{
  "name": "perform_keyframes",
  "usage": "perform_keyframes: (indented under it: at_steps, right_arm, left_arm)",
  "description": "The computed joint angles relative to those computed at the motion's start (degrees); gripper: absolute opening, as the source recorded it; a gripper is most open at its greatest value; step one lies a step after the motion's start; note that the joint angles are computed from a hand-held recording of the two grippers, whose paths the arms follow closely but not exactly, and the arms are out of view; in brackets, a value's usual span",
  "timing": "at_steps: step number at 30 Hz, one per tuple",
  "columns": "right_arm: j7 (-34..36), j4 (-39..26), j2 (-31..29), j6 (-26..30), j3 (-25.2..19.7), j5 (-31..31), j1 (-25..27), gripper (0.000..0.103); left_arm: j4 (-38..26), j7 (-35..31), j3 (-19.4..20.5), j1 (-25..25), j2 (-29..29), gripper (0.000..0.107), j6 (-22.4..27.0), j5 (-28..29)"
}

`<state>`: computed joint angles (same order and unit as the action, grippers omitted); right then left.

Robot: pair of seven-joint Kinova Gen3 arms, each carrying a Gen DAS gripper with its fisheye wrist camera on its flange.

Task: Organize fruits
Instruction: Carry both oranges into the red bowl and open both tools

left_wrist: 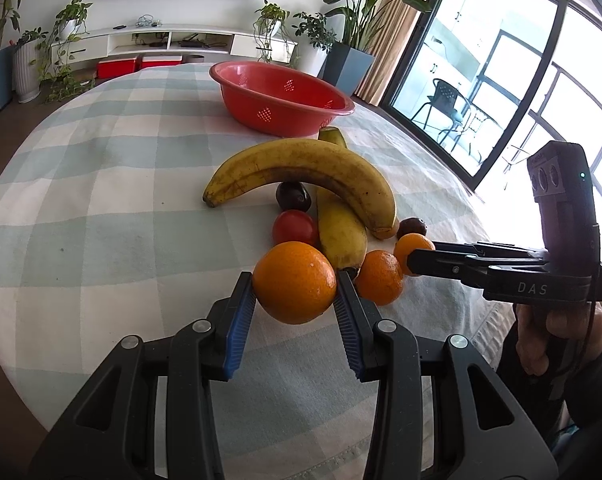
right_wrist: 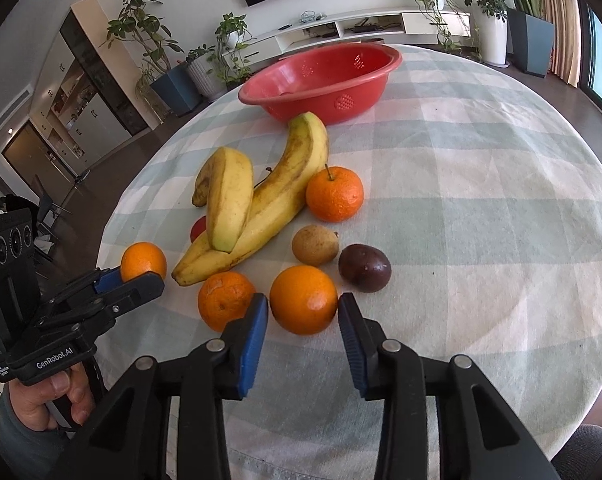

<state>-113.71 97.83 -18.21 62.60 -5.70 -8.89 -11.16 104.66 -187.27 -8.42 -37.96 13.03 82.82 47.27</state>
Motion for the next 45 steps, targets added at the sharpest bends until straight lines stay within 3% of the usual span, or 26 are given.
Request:
perform_keyframes:
  at_steps: [20, 25, 29, 34, 39, 45]
  right_arm:
    - [-0.86, -0.45, -0.79, 1.01, -1.52, 2.61, -0.65, 0.039]
    - [1.17, -1.21, -3.73, 0.14, 2.45, -0.13, -0.06, 0.039]
    - [2.94, -3.83, -3.81, 0.10, 6.52, -0.31, 2.77, 0.039]
    - [6.62, -10.37, 0.87, -0.20, 12.29, -2.20, 5.80, 0.039]
    - [15.25, -20.18, 10.43, 1.30, 15.33, -9.24, 6.34, 0.039]
    - [18.65, -30.63, 22.21, 5.13, 11.67, -12.04, 8.94, 0.039]
  left_arm:
    - [-0.29, 0.35, -0.03, -0.04, 0.24, 0.037, 0.51, 0.22]
    - [-4.32, 4.11, 0.27, -1.07, 2.22, 0.037, 4.73, 1.18]
    - [-9.26, 7.74, 1.26, -0.66, 2.28, 0.037, 4.49, 3.30]
    - [-17.84, 12.76, 4.17, 3.02, 2.53, 0.037, 0.81, 5.49]
    - [-27.06, 20.86, 8.31, 10.97, 4.76, 0.038, -4.53, 1.44]
    - [-30.39, 26.61, 12.08, 20.18, 7.17, 0.037, -12.56, -7.64]
